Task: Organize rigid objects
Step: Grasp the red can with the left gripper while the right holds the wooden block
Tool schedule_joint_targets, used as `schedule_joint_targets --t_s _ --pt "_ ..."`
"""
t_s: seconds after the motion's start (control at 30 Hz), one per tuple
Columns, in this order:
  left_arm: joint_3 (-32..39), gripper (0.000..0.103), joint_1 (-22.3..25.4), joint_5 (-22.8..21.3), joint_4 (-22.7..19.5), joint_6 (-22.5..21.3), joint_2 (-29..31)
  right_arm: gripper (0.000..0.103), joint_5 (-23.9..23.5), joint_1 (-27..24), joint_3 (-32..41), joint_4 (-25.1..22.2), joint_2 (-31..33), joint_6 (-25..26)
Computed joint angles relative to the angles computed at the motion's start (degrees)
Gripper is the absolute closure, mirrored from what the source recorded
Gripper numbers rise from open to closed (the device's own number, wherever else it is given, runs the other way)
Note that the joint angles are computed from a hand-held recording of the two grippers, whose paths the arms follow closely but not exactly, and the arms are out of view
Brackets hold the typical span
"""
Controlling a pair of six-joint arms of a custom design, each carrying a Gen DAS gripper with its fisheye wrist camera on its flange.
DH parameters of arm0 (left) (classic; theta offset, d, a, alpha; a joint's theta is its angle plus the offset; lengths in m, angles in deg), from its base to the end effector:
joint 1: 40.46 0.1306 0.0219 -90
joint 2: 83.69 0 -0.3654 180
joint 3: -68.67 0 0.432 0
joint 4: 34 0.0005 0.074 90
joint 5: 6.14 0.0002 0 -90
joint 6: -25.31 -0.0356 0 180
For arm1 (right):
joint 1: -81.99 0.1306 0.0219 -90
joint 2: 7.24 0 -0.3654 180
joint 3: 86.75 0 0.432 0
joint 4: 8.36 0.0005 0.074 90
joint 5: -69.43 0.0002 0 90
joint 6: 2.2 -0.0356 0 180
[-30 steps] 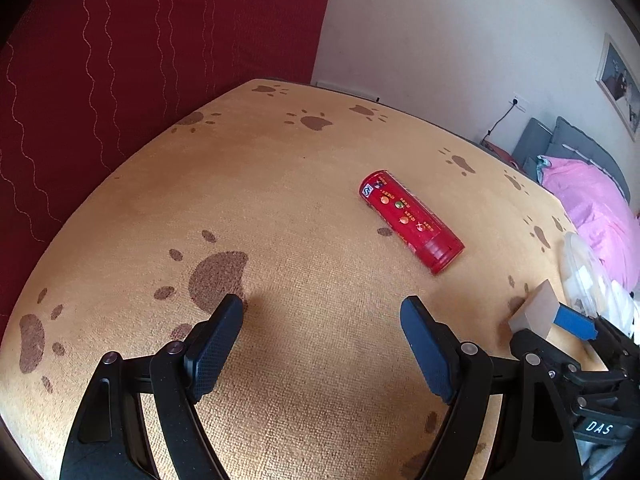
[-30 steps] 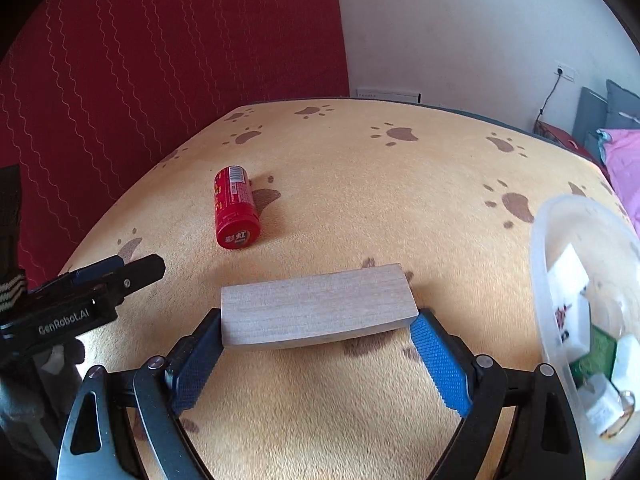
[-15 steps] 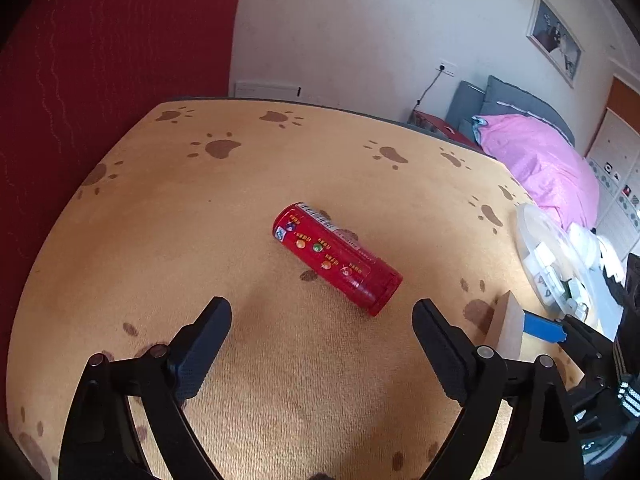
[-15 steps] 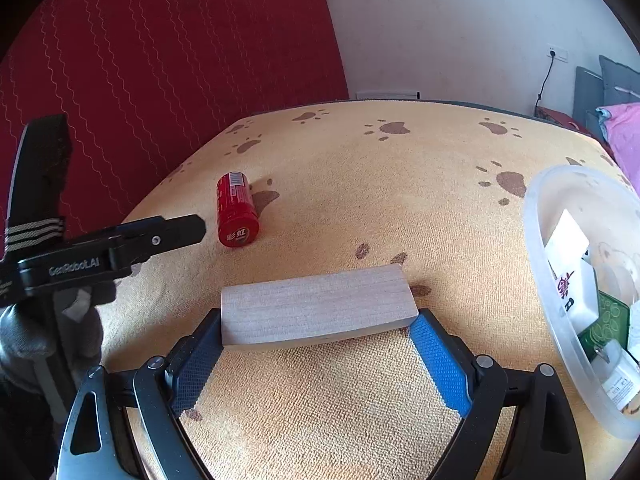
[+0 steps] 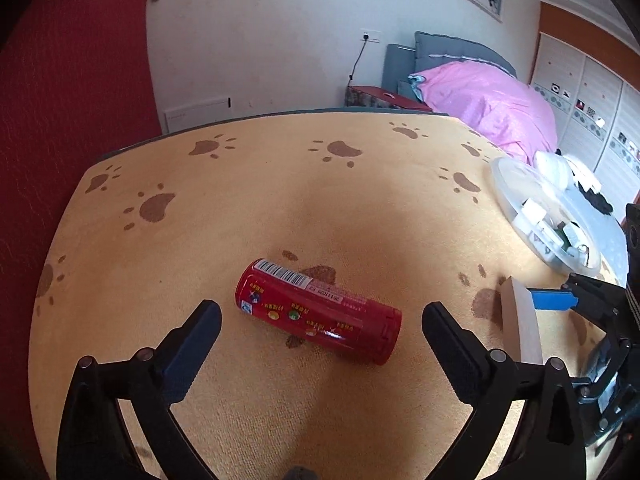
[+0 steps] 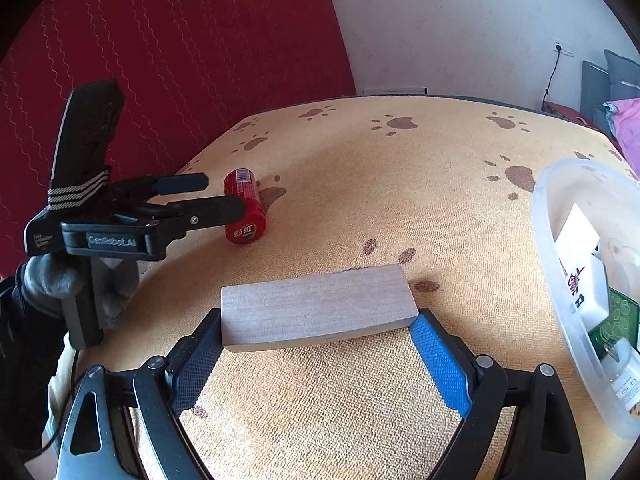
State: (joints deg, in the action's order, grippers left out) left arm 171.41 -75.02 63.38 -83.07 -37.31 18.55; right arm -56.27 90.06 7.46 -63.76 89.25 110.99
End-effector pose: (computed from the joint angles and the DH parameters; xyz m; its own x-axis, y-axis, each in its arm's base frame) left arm 0.5027 -0.3318 0.4108 -0.7050 -0.0375 -0.7082 0.0186 0.9973 -0.0714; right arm 0.5414 0.0972 0.3894 -0.6026 -0.4084 -0.6856 -0.7182 0.6521 0.2428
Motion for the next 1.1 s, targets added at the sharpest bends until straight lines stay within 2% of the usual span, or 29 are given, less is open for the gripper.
schedule_joint_targets --t_s 0.2,0.3,0.43,0.67,0.77,0.87,0.93,1.1 --pt "0.37 0.000 1.30 3.09 1.85 -5.48 0.61 0.009 0.01 -0.01 -0.06 -0.02 -0.02 0.03" --pt "0.75 0.000 1.07 3.10 2.44 -9.13 1.05 0.009 0.01 -0.02 -0.02 -0.04 0.02 0.04" --pt "3.13 0.000 1.03 3.31 -0.33 -11.20 3.04 0.009 0.00 -0.04 -0.01 0.02 0.03 -0.01" --pt "4.71 0.000 1.76 3.98 -4.49 -8.48 4.83 0.009 -0.01 -0.07 0.04 -0.01 0.07 0.05" --pt "5.80 0.000 1.83 2.59 -6.59 -6.59 5.80 0.009 -0.01 -0.07 0.04 -0.01 0.07 0.05" --pt "5.80 0.001 2.07 3.32 -6.76 -5.56 5.87 0.009 0.00 -0.02 0.14 0.31 0.31 -0.17" --pt "5.50 0.005 1.97 3.28 -6.49 -5.57 5.63 0.009 -0.06 -0.06 -0.15 0.68 0.17 -0.32" --pt "5.58 0.008 1.13 1.19 -6.80 -4.17 5.64 0.009 -0.36 -0.23 -0.92 1.50 -0.50 -0.75"
